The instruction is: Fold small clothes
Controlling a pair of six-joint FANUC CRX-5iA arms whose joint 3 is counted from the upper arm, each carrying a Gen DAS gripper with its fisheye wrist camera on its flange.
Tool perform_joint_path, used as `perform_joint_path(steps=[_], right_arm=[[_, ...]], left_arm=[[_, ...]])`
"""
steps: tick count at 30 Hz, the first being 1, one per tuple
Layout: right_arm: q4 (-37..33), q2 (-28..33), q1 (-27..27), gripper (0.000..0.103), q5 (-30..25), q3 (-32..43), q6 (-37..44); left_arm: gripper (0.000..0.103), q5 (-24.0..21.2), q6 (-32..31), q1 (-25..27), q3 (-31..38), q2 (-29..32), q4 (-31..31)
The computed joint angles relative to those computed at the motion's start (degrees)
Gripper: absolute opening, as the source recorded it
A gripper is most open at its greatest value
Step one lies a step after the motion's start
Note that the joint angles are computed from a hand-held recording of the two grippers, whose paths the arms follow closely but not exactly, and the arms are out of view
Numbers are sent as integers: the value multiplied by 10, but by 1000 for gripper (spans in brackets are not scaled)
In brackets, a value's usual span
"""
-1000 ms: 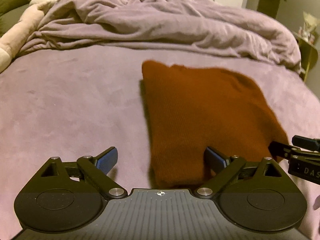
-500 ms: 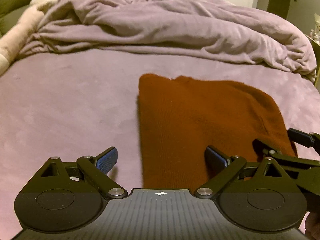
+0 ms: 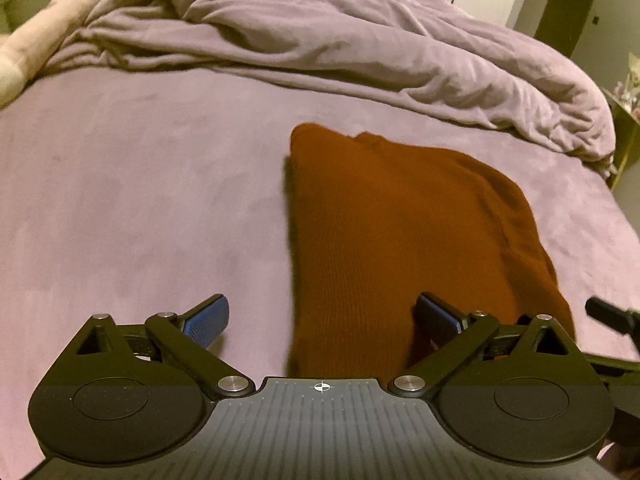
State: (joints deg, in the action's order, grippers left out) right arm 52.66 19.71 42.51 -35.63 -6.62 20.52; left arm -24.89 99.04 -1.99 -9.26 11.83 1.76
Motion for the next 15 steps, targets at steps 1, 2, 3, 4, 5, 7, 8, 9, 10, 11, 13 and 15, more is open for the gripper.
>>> perform_joint_path(steps=[1,2,3,4,5,7,8,9,10,11,13,15], right_arm=[[-10,-2,5,85,-11,-1,11],[-15,0,8,85,-26,3,19],[-23,2,12,85,-40,9,30],[-41,6,14,85,-52,19,51],[-62,14,15,86,-66,34,76],[-97,26,15,88,-83,58,117],[-98,30,14,90,-85,61,124],[-94,35,15,94,-90,64,131],[-90,39,14,96,-94,67,138],[-89,41,15,98,-99,69,145],[-114,39,17,98,-119,85,166],[-134,30,24,98,-145,92,170]], left_arm=[[103,-6,1,0,-1,0,-1],[103,-20,9,-2,4,2,-11],[103,-27,10,-4,6,3,-17],[103,-37,25,-11,15,5,-45],[103,-50,43,-19,29,11,-79],[103,-66,40,-21,40,20,-85],[103,-74,34,-18,41,23,-73],[103,-81,32,-16,46,28,-67],[103,-83,32,-17,50,32,-70],[103,-80,30,-19,50,34,-77],[103,-74,34,-22,43,25,-89],[103,-82,54,-27,38,10,-106]])
